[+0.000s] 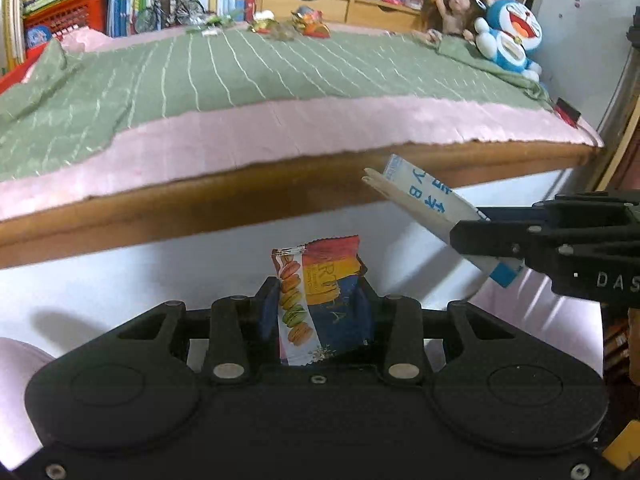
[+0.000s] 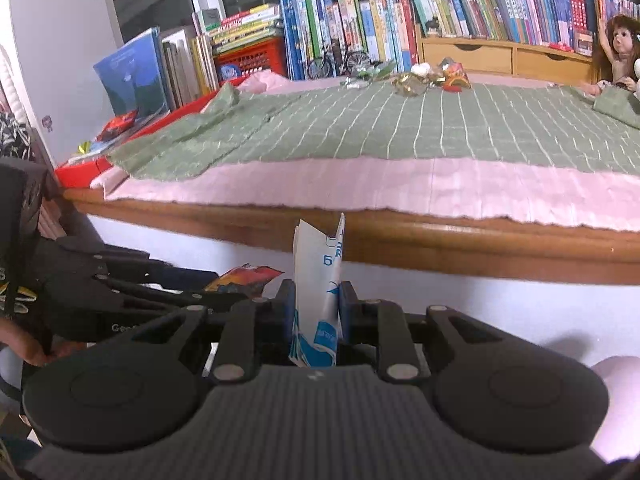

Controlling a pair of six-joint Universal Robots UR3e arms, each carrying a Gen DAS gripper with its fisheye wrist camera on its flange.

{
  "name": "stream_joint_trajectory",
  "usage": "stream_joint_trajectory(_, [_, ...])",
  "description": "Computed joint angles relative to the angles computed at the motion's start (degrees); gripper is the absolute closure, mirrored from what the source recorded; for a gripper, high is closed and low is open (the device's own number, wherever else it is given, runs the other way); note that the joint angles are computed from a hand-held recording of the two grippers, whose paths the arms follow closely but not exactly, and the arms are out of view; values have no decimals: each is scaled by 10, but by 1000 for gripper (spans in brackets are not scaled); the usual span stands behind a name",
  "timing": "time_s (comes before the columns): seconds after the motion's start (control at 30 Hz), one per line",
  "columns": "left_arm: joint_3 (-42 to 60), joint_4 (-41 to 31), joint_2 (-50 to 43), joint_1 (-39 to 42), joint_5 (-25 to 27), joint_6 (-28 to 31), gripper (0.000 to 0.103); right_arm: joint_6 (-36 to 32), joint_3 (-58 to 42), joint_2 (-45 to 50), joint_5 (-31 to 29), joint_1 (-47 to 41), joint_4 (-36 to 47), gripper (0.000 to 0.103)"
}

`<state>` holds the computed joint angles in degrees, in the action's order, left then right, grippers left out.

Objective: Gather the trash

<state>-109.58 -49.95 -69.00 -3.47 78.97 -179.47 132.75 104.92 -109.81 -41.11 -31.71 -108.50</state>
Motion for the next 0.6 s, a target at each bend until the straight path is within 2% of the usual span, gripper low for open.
stream_joint_trajectory(0.17, [-20, 5, -7, 4, -4, 7, 65, -20, 10, -4, -23, 11, 22, 77])
stream_joint_trajectory(0.3, [-23, -4, -30, -15, 25, 26, 65, -31, 14, 17, -60, 39, 16, 77])
stream_joint_trajectory(0.37, [-31, -19, -35, -13, 22, 32, 65, -34, 15, 29, -76, 49, 18, 77])
stream_joint_trajectory(0.6, [-58, -25, -66, -8, 20, 32, 65, 0, 14, 79, -117, 79, 5, 77])
